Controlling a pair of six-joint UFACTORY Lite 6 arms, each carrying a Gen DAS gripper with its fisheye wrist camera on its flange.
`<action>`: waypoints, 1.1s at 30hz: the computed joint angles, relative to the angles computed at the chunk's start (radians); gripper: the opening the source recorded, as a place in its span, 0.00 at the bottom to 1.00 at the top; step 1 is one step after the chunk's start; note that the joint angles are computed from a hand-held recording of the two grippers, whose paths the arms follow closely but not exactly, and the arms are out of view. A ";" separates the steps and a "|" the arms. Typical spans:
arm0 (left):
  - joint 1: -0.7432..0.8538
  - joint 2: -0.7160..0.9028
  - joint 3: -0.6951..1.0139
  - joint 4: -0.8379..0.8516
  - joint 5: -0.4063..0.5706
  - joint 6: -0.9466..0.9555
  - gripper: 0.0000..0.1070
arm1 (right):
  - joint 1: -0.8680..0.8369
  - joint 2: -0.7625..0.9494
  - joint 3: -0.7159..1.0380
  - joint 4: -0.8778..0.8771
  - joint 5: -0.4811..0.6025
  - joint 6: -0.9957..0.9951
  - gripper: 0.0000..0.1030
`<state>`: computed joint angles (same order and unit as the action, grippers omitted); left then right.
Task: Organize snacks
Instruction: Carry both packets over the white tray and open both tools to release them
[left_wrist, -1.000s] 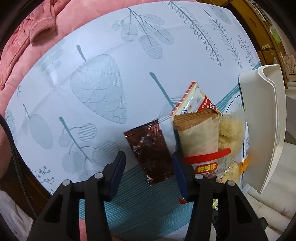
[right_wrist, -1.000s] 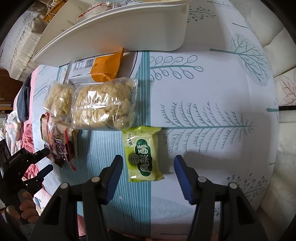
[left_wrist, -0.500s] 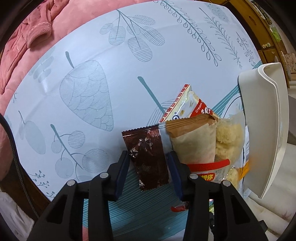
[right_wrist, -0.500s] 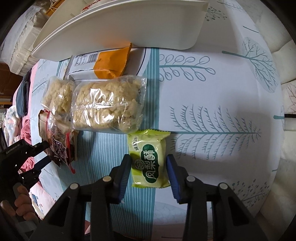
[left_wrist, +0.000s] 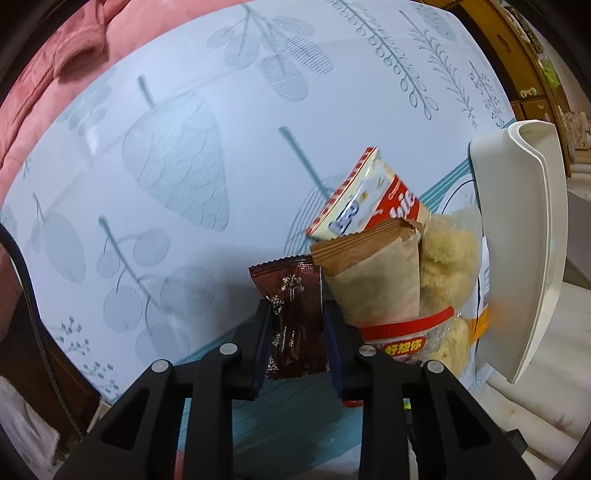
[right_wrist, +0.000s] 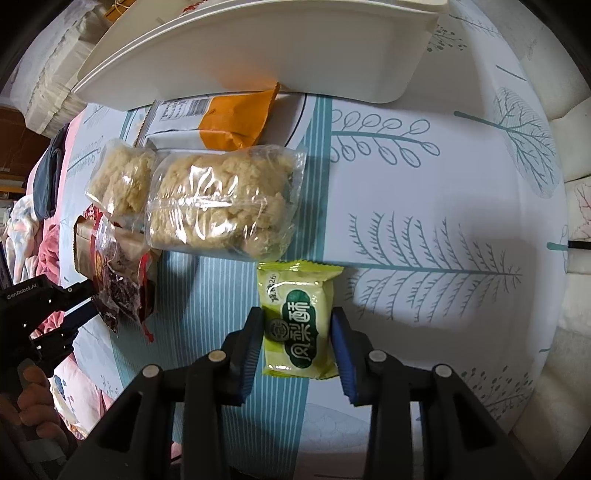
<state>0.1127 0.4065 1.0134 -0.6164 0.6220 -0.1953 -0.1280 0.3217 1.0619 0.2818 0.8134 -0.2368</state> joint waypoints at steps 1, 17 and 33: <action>0.001 -0.011 -0.014 -0.005 0.001 0.001 0.24 | 0.000 -0.005 -0.008 0.004 -0.002 -0.006 0.35; -0.010 -0.389 -0.262 0.085 0.046 -0.137 0.24 | 0.013 -0.162 -0.099 0.088 0.004 -0.181 0.35; -0.040 -0.365 0.143 0.277 0.364 -0.179 0.24 | 0.010 -0.246 0.066 0.200 0.060 -0.303 0.35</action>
<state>0.0730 0.0420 1.1560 -0.3397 0.9859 -0.3744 -0.1178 0.0754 1.1281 0.4821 0.8738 -0.5400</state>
